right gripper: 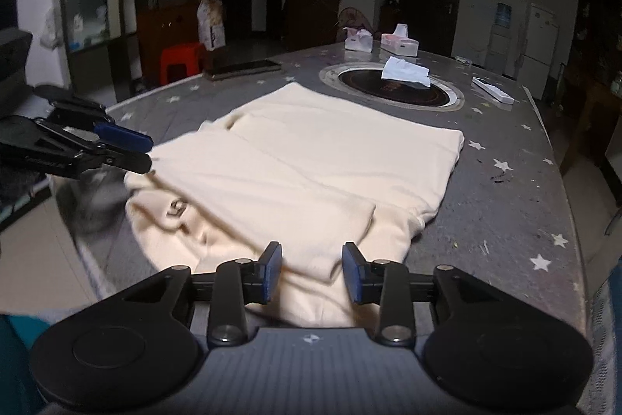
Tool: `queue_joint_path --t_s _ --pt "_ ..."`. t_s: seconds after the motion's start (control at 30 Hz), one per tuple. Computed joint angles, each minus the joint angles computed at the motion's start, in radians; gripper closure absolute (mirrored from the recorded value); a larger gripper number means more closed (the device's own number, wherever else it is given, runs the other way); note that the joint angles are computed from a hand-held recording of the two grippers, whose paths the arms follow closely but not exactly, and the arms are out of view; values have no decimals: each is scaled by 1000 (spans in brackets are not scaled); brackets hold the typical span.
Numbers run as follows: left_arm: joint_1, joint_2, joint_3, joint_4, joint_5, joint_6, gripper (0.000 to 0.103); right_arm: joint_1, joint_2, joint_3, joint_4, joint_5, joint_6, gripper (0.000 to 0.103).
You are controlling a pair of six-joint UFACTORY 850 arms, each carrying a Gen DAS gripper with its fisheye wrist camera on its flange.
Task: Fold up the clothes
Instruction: 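Grasp the cream sweatshirt hem with the left gripper while the right gripper approaches it, then grasp the hem with the right gripper while the left gripper keeps holding it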
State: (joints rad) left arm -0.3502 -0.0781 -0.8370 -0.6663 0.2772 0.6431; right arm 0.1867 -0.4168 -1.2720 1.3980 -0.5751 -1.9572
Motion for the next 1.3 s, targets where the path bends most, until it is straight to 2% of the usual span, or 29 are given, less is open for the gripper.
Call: queue_joint_path --t_s 0.17,0.23,0.3,0.4,0.5,0.6,0.67,0.7,0.8,0.97,1.1,1.2,1.27,1.3 --pt "-47 3 20 17 20 154 76 -5 40 39 -41 13 -38 58" --pt "-53 -1 21 12 17 190 76 -6 55 56 -49 20 -63 52" --pt "-56 -10 17 -12 21 229 76 -7 68 72 -55 26 -91 51" --pt "-70 -29 11 -15 63 271 76 -5 80 92 -46 34 -143 47" --pt "-78 -47 4 35 72 252 76 3 89 113 -3 49 -221 44" --pt "-89 -63 1 33 103 281 76 9 97 133 47 55 -309 37" --pt "-81 -67 -3 65 103 227 79 11 99 139 60 53 -347 34" --pt "-77 -67 -5 86 99 197 87 11 100 142 68 51 -367 33" --pt "-64 -66 -11 144 94 111 94 14 97 146 96 43 -433 31" --pt "-31 -70 -41 251 75 -97 95 22 76 135 137 13 -540 31" --pt "2 -83 -79 366 46 -286 95 34 44 106 154 -3 -584 37" --pt "16 -95 -102 411 31 -356 95 41 12 66 143 -7 -551 56" --pt "21 -101 -109 414 22 -368 95 37 -15 22 60 -23 -414 83" --pt "23 -101 -107 422 18 -376 95 35 -28 0 20 -34 -348 86"
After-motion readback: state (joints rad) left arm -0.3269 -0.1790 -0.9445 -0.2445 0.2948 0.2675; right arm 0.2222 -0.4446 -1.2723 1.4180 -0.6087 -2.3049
